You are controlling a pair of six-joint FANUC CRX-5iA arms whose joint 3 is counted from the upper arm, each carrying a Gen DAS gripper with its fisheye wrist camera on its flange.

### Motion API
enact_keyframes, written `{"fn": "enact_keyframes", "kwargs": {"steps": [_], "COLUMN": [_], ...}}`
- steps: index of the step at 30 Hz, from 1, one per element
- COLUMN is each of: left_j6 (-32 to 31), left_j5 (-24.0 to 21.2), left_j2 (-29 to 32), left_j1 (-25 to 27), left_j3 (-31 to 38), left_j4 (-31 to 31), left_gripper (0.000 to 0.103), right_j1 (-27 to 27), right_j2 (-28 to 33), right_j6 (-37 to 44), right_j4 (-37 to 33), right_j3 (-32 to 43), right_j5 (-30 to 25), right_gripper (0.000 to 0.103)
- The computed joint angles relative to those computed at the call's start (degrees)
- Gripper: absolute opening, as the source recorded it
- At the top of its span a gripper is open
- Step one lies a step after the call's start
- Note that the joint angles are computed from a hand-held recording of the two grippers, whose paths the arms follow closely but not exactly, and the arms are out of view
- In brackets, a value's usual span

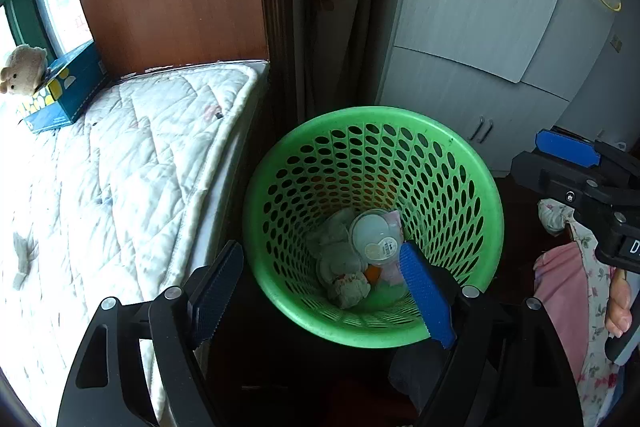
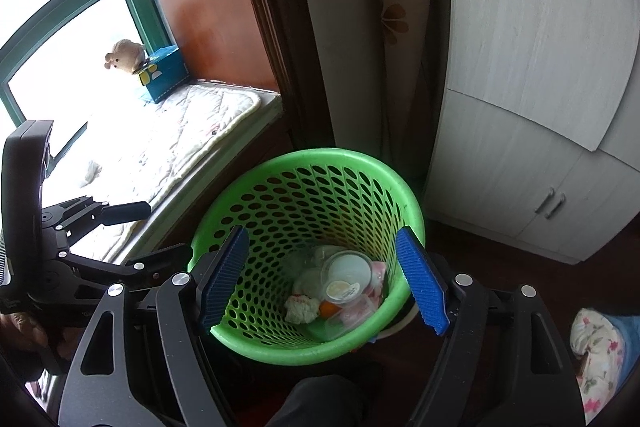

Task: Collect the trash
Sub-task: 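Move both grippers back to the clear hinged box and white foam block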

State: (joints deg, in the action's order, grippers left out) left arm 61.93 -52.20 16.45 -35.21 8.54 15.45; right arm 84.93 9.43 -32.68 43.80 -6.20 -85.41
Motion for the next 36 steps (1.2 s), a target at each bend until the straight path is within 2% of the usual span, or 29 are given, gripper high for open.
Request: {"fn": "enact_keyframes", "kwargs": {"steps": [9, 18, 30, 36], "left_j6": [-1.73, -0.62, -0.35, -2.04], "left_j5": [1.41, 0.83, 1.32, 1.61], "left_j2": [-3.86, -7.32, -10.65, -10.43], "left_j1": [3.27, 8.93, 20.68, 26.45], "left_j3": [-3.36, -5.01, -6.96, -6.38], "left_j4": [1.02, -1.09, -4.11, -4.40], "left_gripper": [0.078, 0.078, 0.078, 0.078], "right_j1": [-1.30, -4.51, -8.55, -10.05], "right_j2": [2.04, 6.18, 14.59, 20.05], "right_j6": [3.60, 10.41, 21.45, 28.15], "right_j4": [1.44, 2.76, 2.24, 0.65], "right_j3": [2.49, 7.97, 20.16, 28.90], "right_j5": [2.62, 7.58, 12.65, 13.05], "right_gripper": [0.077, 0.078, 0.078, 0.079]}}
